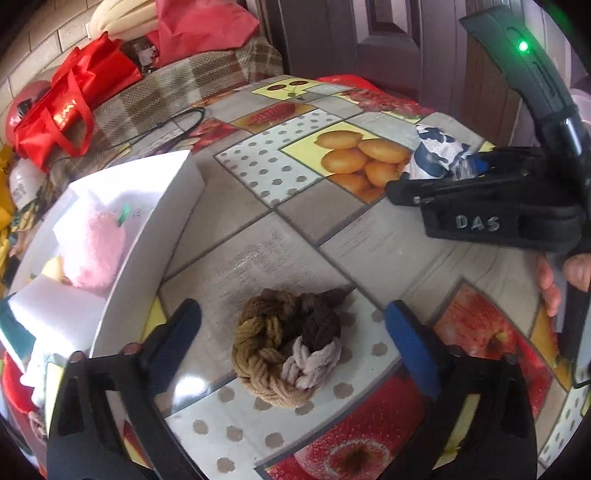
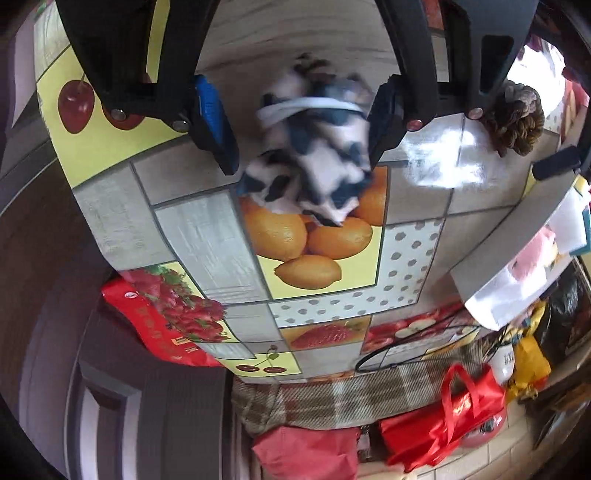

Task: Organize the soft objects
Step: 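Grasp the braided rope knot with the left tool while the right grasps the patterned fabric ball, then carry the rope knot and fabric ball to the white tray and release them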

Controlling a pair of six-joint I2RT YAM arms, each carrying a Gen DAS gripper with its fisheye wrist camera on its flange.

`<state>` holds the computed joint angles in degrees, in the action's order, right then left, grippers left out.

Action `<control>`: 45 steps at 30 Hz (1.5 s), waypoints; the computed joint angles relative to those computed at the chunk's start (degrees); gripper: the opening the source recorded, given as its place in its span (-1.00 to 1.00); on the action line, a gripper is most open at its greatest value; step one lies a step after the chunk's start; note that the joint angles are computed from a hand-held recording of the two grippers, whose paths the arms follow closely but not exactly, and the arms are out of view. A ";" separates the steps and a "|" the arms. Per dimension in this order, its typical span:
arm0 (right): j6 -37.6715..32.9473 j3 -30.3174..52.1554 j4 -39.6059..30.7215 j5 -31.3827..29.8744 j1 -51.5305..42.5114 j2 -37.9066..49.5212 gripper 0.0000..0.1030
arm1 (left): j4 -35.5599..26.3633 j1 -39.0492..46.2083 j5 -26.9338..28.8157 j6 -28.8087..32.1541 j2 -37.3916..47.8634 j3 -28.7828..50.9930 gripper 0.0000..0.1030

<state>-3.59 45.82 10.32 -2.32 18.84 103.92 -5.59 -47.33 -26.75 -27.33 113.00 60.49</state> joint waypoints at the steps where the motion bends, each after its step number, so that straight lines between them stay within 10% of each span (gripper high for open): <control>1: -1.03 -0.29 0.07 0.30 0.63 -0.22 -0.20 | 1.82 0.21 1.36 0.74 -0.83 -1.34 0.26; 2: -1.84 -0.66 0.48 0.61 1.17 -0.44 -0.36 | 2.95 0.28 1.57 1.12 -1.59 -2.30 -0.23; 3: -2.64 -1.04 0.92 0.95 1.71 -0.72 -0.41 | 3.13 0.11 1.16 1.29 -1.72 -2.32 -0.30; 16: 3.15 -28.49 32.88 -2.51 0.27 -18.99 -0.49 | 36.80 -13.18 -24.69 10.20 -13.67 -23.55 -0.36; 45: 6.19 -25.98 29.89 11.27 21.51 -17.42 -0.48 | 32.28 -14.69 -31.58 -0.76 -24.36 -34.37 -0.35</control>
